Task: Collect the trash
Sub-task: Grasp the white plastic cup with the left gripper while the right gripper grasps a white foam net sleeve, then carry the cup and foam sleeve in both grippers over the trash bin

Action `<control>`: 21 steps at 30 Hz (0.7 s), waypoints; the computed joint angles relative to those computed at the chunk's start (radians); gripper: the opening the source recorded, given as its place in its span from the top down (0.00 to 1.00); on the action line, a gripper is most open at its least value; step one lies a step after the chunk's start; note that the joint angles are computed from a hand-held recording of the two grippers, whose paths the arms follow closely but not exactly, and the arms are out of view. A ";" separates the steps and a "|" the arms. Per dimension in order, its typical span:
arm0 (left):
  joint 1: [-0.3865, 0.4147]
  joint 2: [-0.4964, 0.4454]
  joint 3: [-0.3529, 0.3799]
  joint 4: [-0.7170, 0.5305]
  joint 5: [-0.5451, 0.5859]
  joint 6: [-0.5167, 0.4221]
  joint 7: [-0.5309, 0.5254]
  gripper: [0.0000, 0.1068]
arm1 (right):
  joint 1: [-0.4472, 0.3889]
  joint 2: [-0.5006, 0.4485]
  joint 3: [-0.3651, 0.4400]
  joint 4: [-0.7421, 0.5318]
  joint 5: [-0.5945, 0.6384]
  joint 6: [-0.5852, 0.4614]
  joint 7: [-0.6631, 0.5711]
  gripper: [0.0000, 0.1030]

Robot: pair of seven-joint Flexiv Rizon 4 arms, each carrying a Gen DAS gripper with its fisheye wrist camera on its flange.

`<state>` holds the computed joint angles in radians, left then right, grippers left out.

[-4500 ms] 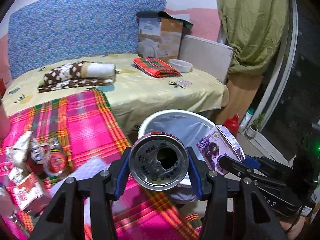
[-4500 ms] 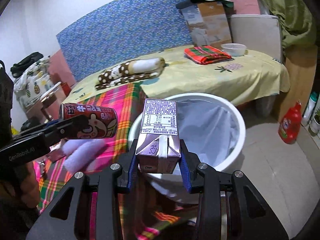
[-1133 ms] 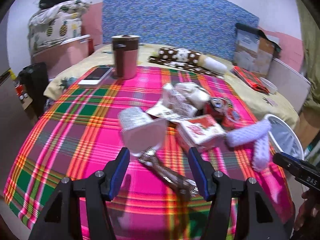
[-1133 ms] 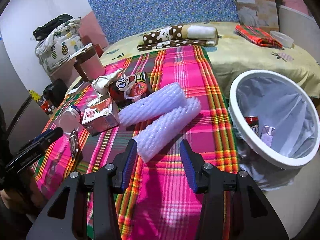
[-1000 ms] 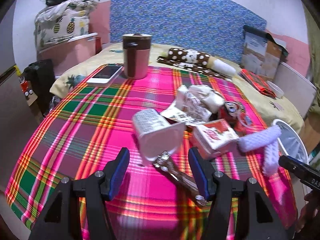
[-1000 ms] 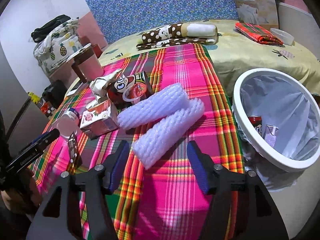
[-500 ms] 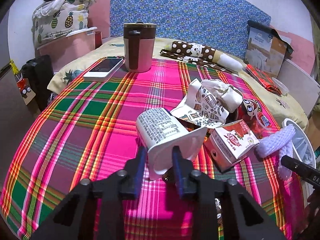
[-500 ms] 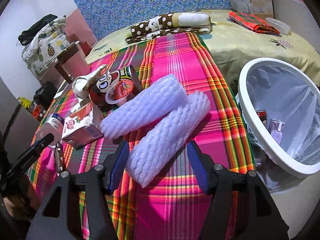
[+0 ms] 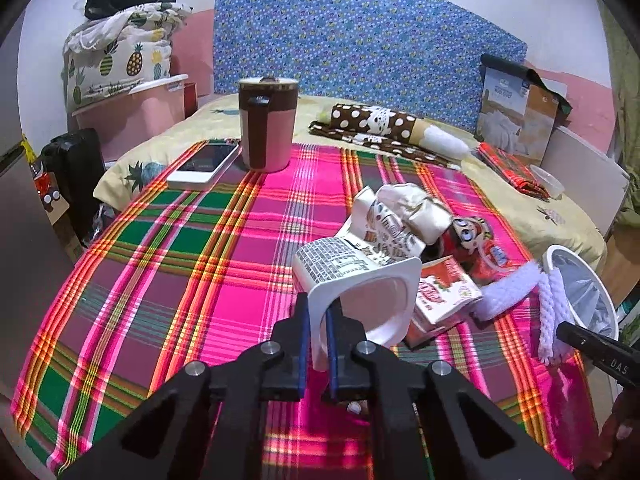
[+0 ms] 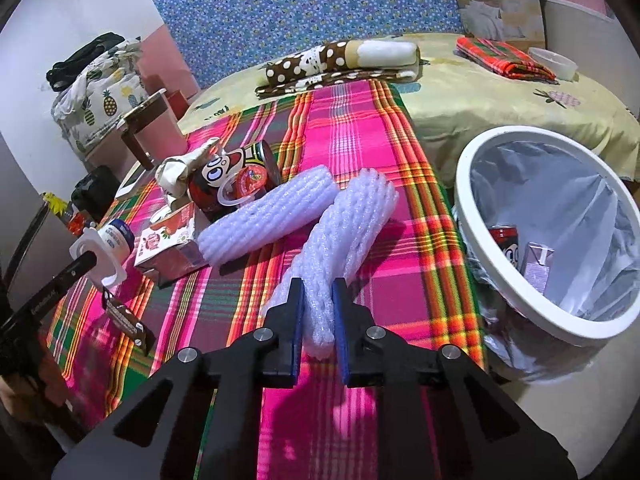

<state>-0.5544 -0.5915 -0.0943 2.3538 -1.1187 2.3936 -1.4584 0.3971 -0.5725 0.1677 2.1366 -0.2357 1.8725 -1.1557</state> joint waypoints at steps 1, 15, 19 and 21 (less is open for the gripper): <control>-0.005 0.004 -0.001 0.002 -0.002 0.005 0.002 0.93 | 0.005 0.008 -0.007 0.011 0.005 0.012 -0.005 0.85; -0.056 0.026 -0.040 -0.042 0.003 0.024 0.066 0.93 | 0.050 0.055 -0.040 0.067 0.061 0.111 -0.063 0.85; -0.069 0.020 -0.044 -0.068 0.020 0.009 0.084 0.93 | 0.047 0.058 -0.041 0.076 0.073 0.129 -0.077 0.85; -0.072 0.017 -0.044 -0.078 0.031 0.001 0.089 0.93 | 0.046 0.060 -0.042 0.081 0.079 0.135 -0.082 0.85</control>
<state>-0.6261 -0.5743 -0.1387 2.2756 -1.0878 2.3942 -1.3689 0.4429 -0.5126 0.1260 2.2171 -0.1571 2.0080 -1.2379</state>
